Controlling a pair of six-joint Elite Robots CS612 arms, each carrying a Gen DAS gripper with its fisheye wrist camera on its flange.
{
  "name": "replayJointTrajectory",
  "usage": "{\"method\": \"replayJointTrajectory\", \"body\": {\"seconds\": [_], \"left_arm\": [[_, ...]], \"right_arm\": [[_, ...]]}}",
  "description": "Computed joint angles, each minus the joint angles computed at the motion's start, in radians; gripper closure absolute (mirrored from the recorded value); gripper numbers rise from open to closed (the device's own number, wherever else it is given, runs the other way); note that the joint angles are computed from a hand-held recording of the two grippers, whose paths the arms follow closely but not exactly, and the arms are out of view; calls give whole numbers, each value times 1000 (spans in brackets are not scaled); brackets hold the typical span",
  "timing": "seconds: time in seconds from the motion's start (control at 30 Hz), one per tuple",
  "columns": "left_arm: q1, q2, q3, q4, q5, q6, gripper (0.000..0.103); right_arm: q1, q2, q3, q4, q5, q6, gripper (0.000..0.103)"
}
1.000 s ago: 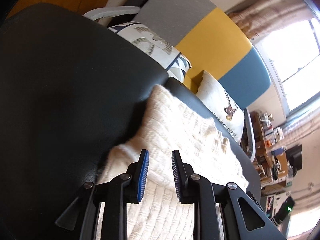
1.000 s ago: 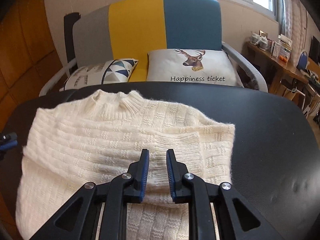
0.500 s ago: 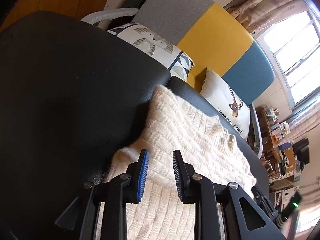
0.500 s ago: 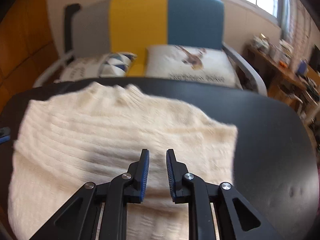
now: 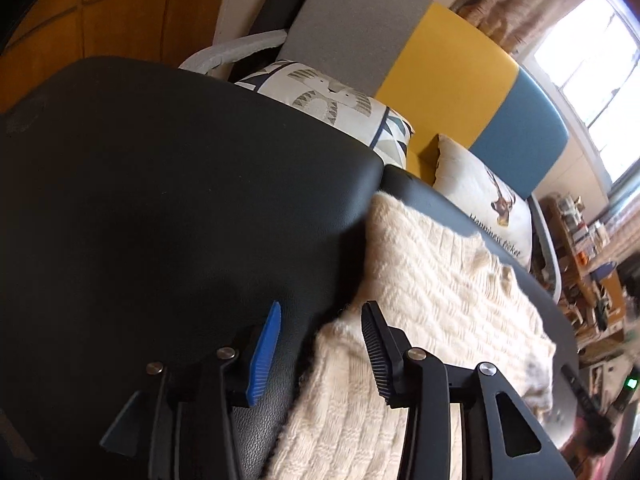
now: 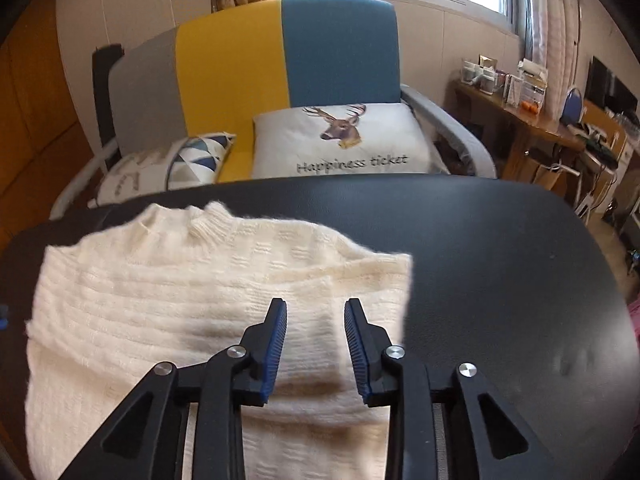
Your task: Fold clothes
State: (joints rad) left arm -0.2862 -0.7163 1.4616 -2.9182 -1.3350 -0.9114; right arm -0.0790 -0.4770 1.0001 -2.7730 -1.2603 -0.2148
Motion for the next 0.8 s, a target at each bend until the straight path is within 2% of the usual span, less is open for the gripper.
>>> {"method": "replayJointTrajectory", "body": {"seconds": [0.03,0.07,0.1,0.2,0.23,0.3,0.33,0.37,0.4,0.43,0.5,0.57,0.63,0.7,0.77,0.8], "left_arm": [[-7,-1,-2,11,29,18,56],[-15,-1,-6,25,66,36,55],[-22,-2,-10,38,104,54,54],[-42,14,-77,132,247,132,54],[-52,19,-103,172,328,159,53],[-78,25,-128,204,508,197,43],[-87,20,-116,161,551,207,41],[-93,14,-97,84,576,227,31],[-100,10,-81,6,599,249,15],[-104,7,-68,-58,604,272,11],[-106,-1,-49,-150,586,313,6],[-104,-14,-33,-175,546,333,4],[-104,-23,-18,-193,537,347,3],[-108,-25,-8,-214,533,382,2],[-110,-27,-1,-208,534,384,2],[-109,-28,2,-204,518,386,2]], "right_arm": [[-1,4,-13,33,20,13,54],[-1,8,-27,66,40,25,31],[-2,13,-40,78,60,35,27],[4,34,-104,113,71,78,28],[8,33,-119,128,52,86,28],[7,11,-89,66,59,104,28],[4,-16,-42,-16,54,117,28],[0,-39,6,-116,48,134,28],[-6,-46,32,-205,55,177,26],[-11,-56,48,-253,59,210,20],[-19,-52,34,-224,98,248,19],[-9,-57,6,-119,24,191,20],[5,-66,22,-141,-70,153,20],[11,-75,55,-176,-103,122,20],[17,-79,83,-205,-137,87,19],[19,-80,85,-183,-139,68,19]]}}
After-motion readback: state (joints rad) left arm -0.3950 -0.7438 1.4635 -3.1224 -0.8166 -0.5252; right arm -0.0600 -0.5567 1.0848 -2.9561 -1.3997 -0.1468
